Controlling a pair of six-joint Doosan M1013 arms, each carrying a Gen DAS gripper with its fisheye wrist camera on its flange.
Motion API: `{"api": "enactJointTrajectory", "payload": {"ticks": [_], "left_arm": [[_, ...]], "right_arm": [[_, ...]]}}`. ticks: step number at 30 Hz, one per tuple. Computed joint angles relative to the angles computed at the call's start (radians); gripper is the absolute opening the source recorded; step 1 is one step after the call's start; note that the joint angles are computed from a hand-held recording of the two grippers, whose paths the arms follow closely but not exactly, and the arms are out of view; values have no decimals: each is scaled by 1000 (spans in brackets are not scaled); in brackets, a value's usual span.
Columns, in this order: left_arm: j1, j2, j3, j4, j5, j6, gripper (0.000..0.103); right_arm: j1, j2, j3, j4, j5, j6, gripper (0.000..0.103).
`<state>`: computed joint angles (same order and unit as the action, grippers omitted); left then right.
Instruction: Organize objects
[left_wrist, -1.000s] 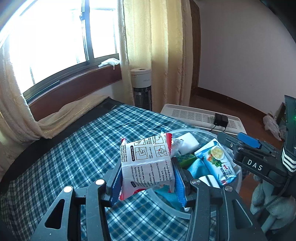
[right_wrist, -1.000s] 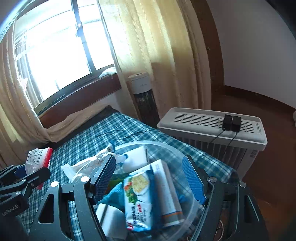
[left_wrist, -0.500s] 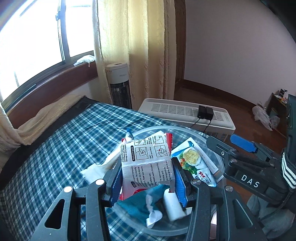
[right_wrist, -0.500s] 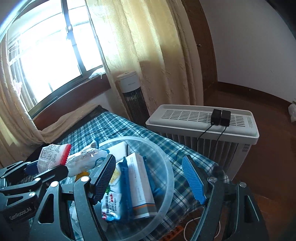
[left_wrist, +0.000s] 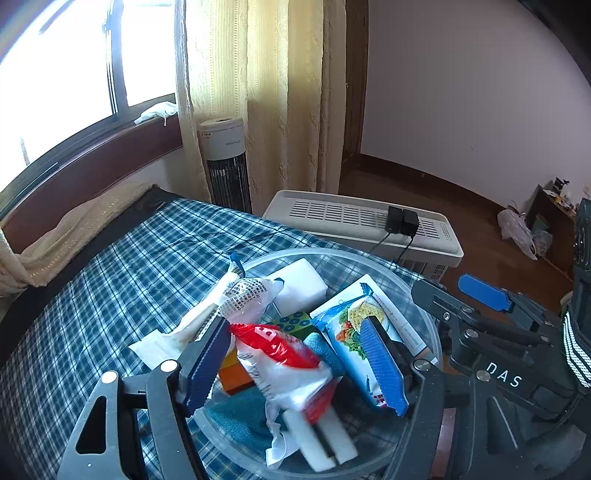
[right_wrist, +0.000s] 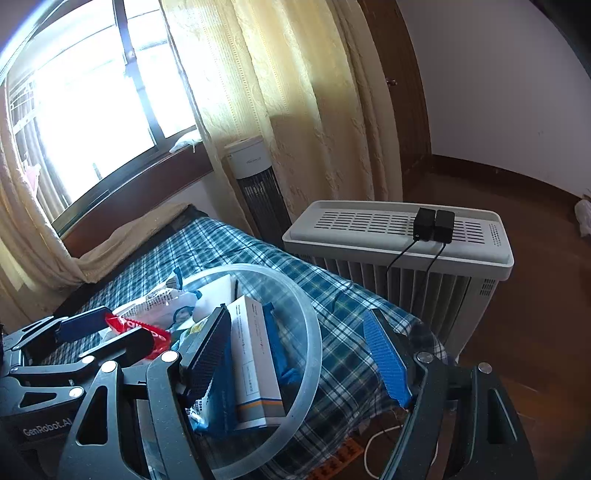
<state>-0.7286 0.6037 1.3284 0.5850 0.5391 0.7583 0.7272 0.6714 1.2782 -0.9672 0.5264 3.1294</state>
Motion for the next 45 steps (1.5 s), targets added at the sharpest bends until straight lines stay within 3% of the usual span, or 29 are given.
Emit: {"api": "enactJointTrajectory", "payload": {"ticks": [8, 15, 19, 24, 45], "left_arm": [[-3, -45, 56, 140, -24, -155, 92], [-4, -79, 101, 276, -1, -319, 95], [-14, -91, 123, 364, 31, -400, 102], [-32, -107, 154, 464, 69, -486, 102], [-49, -189, 281, 622, 109, -717, 102]], "right_arm": [[13, -1, -7, 37, 8, -62, 76], [28, -5, -14, 61, 23, -110, 79], [42, -1, -34, 104, 66, -191, 84], [63, 6, -57, 104, 124, -225, 89], [155, 31, -137, -12, 328, -264, 91]]}}
